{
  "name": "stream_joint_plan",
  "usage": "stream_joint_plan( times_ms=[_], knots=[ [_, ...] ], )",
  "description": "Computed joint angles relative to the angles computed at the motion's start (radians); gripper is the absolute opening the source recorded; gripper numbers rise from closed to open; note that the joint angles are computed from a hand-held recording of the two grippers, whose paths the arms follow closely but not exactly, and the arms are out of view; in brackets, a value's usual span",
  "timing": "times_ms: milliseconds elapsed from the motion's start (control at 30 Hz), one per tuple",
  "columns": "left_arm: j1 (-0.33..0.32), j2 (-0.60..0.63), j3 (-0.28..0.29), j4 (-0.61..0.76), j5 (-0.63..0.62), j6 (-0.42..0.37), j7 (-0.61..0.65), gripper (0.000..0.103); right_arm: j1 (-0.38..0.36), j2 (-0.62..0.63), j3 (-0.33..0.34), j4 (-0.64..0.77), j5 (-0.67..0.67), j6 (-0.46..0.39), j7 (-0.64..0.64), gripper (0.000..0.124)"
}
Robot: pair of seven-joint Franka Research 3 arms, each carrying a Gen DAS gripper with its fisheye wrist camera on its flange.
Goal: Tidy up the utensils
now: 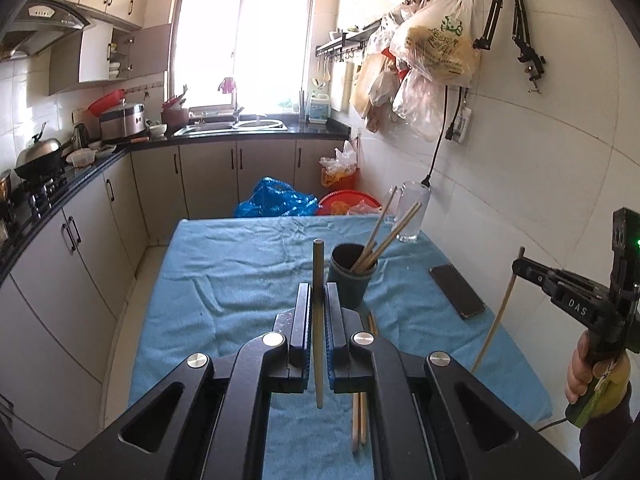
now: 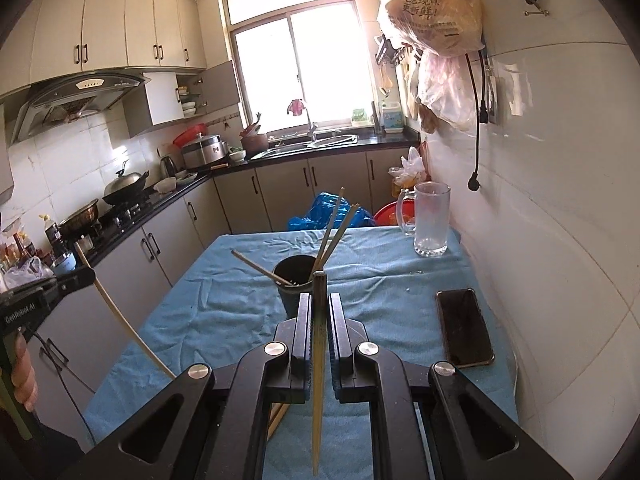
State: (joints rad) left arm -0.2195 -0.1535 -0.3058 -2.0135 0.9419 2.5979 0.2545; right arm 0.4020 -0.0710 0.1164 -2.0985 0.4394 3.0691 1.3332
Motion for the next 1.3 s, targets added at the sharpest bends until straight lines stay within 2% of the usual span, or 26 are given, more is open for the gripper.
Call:
stream_joint_plan(
  times_ms=[267,733,867,1000,1200,1300],
  knots=[
    [0.009,0.043,0.020,0.085,0.007,-0.026,0.045,0.005,-0.011,0.048,-0.006,0.068,0.029,-0.021,-0.009,0.008],
    [0.011,0.149,0.073,0.233,-0.043,-0.015,0.154,0.005,-0.021,0.150,0.011,0.221,0.000,-0.036,0.016,0.008],
    [0.009,0.202,0.095,0.300,-0.105,0.009,0.210,0.005,-0.041,0.188,0.034,0.290,0.073,-0.056,-0.027,0.008],
    [0.006,0.280,0.117,0.394,-0.190,0.053,0.276,0.005,-0.047,0.237,0.046,0.386,0.118,-0.059,-0.042,0.008],
    [-0.033,0.457,0.149,0.624,-0.284,0.036,0.379,0.005,-0.016,0.337,0.010,0.540,0.015,-0.027,0.063,0.008],
    [-0.059,0.543,0.175,0.745,-0.314,0.026,0.411,0.005,0.029,0.405,-0.047,0.627,-0.075,-0.011,0.162,0.008]
  ],
)
